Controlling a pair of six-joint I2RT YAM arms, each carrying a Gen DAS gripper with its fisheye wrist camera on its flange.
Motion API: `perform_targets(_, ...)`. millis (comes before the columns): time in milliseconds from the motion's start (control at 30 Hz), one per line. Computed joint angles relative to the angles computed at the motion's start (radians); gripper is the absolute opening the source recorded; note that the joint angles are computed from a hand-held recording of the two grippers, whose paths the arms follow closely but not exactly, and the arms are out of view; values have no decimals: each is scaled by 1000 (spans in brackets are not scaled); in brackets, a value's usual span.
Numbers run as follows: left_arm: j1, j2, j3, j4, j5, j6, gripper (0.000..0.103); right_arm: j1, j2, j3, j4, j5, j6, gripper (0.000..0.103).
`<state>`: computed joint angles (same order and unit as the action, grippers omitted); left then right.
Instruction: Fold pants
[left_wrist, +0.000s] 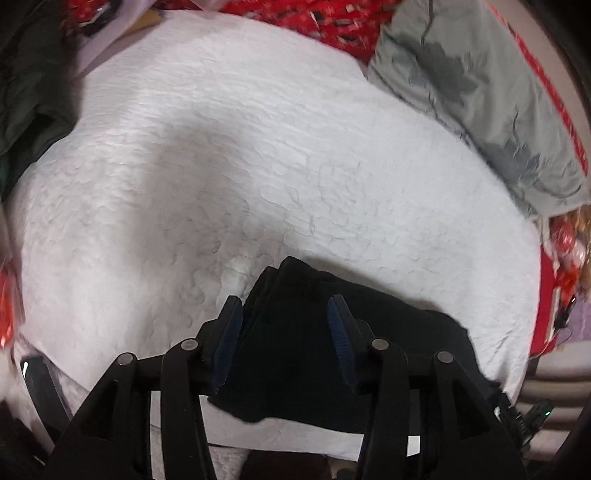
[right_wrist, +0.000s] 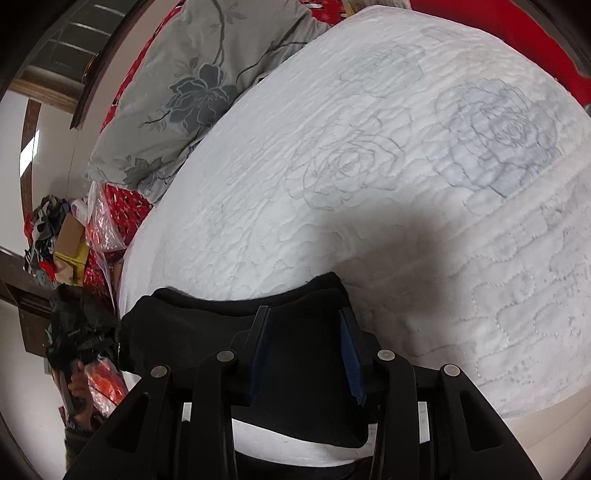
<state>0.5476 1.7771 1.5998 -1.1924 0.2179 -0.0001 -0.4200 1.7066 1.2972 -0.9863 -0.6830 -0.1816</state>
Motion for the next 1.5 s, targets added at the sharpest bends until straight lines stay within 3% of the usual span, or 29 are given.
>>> perform_targets(100, -18, 34, -7, 0, 30, 17, 46, 12, 8, 9, 5, 13, -3, 38)
perform_targets(133, -24, 22, -33, 21, 30, 15, 46, 21, 1, 6, 17, 33, -7, 32)
perform_targets(167, -38, 1, -66, 57, 1, 1, 37, 30, -8, 0, 32, 56, -8, 26)
perform_targets(200, -43, -3, -68, 66, -11, -15, 22, 39, -16, -5, 44, 82, -13, 6)
perform_targets(233, -33, 3, -61, 61, 15, -33, 22, 46, -12, 3, 43, 87, -12, 3)
perform_targets(300, -14, -19, -74, 90, 38, -73, 22, 45, -6, 27, 35, 71, 15, 3)
perform_targets(367, -26, -30, -106, 133, -22, -71, 22, 40, -7, 55, 37, 43, 26, 3)
perform_targets(500, -36, -11, -137, 159, -55, -99, 22, 42, 27, 57, 44, 113, 16, 3)
perform_targets(667, -18, -16, -99, 91, -18, -146, 28, 12, 48, 57, 18, 71, 16, 10)
perform_targets(733, 5, -56, -101, 66, -10, -176, 30, -20, 48, 78, -25, 51, -7, 24)
perform_targets(833, 11, -225, -206, 64, 15, -226, 32, -88, 54, 113, -83, -2, -49, 39)
perform_targets(900, -54, -329, -266, 50, 55, -266, 43, -125, 79, 148, -134, -31, -84, 42)
perform_targets(1000, -250, -453, -365, 68, 102, -403, 60, -135, 99, 168, -166, -40, -110, 42)
perform_targets(1100, -556, -493, -476, 182, 155, -637, 62, -140, 129, 181, -196, -73, -139, 44)
perform_targets(1233, -859, -390, -532, 376, 212, -902, 62, -155, 166, 194, -245, -105, -191, 49)
perform_targets(1367, -1022, -251, -536, 580, 254, -1154, 62, -183, 218, 234, -330, -134, -265, 51)
perform_targets(1500, -1094, -214, -523, 660, 226, -1292, 62, -194, 287, 299, -414, -159, -311, 52)
